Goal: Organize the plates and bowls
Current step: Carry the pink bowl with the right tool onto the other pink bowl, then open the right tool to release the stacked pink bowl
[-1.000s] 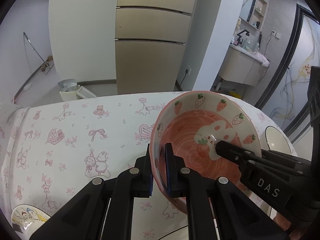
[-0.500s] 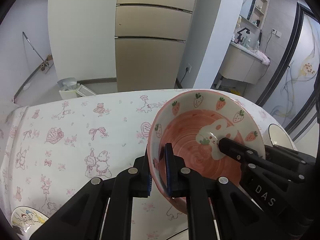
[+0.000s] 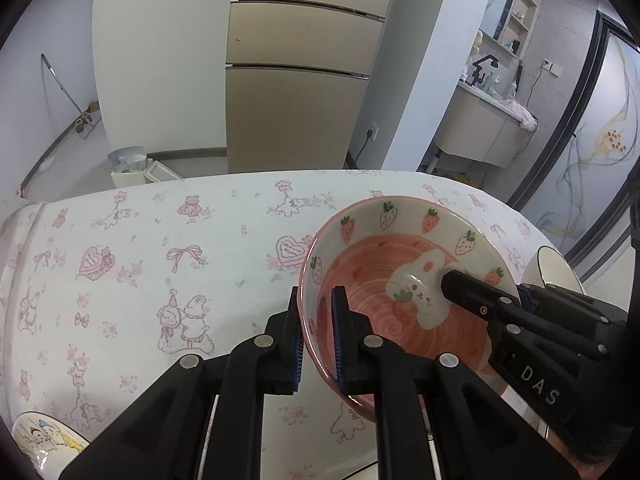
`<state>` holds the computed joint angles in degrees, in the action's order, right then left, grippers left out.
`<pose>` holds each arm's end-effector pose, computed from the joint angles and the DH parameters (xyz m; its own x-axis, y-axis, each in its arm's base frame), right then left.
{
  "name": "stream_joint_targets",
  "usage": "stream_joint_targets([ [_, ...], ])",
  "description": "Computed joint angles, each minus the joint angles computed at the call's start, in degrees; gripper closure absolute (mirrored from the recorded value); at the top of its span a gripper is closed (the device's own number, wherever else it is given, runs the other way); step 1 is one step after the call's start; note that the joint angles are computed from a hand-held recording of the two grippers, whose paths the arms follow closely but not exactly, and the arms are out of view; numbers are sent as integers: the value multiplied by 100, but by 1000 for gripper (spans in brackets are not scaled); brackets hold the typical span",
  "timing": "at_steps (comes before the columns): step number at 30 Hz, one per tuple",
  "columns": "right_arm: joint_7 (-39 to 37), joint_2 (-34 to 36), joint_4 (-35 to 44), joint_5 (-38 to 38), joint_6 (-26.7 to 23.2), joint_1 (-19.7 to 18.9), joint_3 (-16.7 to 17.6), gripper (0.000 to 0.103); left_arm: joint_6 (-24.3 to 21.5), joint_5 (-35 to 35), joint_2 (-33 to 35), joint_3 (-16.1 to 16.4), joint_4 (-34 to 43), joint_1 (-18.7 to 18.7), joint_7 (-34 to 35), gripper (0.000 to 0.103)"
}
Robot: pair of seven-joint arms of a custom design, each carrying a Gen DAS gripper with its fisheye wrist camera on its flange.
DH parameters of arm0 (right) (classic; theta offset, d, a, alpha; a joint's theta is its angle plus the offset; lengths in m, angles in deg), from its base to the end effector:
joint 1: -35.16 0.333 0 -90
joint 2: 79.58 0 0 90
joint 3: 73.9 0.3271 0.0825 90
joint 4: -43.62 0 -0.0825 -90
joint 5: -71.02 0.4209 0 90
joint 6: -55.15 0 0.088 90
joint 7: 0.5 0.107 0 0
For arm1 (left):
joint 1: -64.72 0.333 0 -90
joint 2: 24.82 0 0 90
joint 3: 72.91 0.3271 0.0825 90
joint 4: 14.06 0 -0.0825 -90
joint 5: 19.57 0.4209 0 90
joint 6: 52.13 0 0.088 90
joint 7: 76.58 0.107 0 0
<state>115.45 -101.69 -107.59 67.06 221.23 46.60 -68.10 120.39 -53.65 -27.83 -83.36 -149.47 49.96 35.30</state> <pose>0.4445 0.1426 0.4320 -0.0267 -0.9836 -0.1783 -0.8081 0.1262 -0.5753 0.5234 -0.2016 0.4066 -0.3178 -0.9307 0.1813 -0.7591 0.1352 -0.6368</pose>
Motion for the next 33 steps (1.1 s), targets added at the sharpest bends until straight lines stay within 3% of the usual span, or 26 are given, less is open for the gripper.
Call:
stream_joint_targets([
  [5, -402, -4, -50, 513, 68, 332, -373, 91, 102, 345, -2, -26, -51, 19, -241, 90],
  [13, -531, -11, -50, 679, 58, 260, -294, 91, 14, 243, 3, 4, -13, -5, -193, 90],
  [18, -657, -25, -63, 810, 50, 319, -363, 89, -368, 76, 35, 16, 106, 51, -101, 87],
  [22, -644, -18, -52, 818, 33, 280, -315, 89, -261, -197, -80, 24, 53, 29, 69, 87],
  [26, -594, -10, -17, 790, -34, 245, -262, 88, -483, -937, -210, 156, 102, -57, 567, 87],
  [29, -458, -11, 21, 624, -106, 142, -133, 85, -491, -101, -201, -4, 74, 170, -156, 97],
  [33, -93, -36, 87, 157, -239, -133, 187, 81, -584, -175, -214, 112, 91, 78, -206, 97],
])
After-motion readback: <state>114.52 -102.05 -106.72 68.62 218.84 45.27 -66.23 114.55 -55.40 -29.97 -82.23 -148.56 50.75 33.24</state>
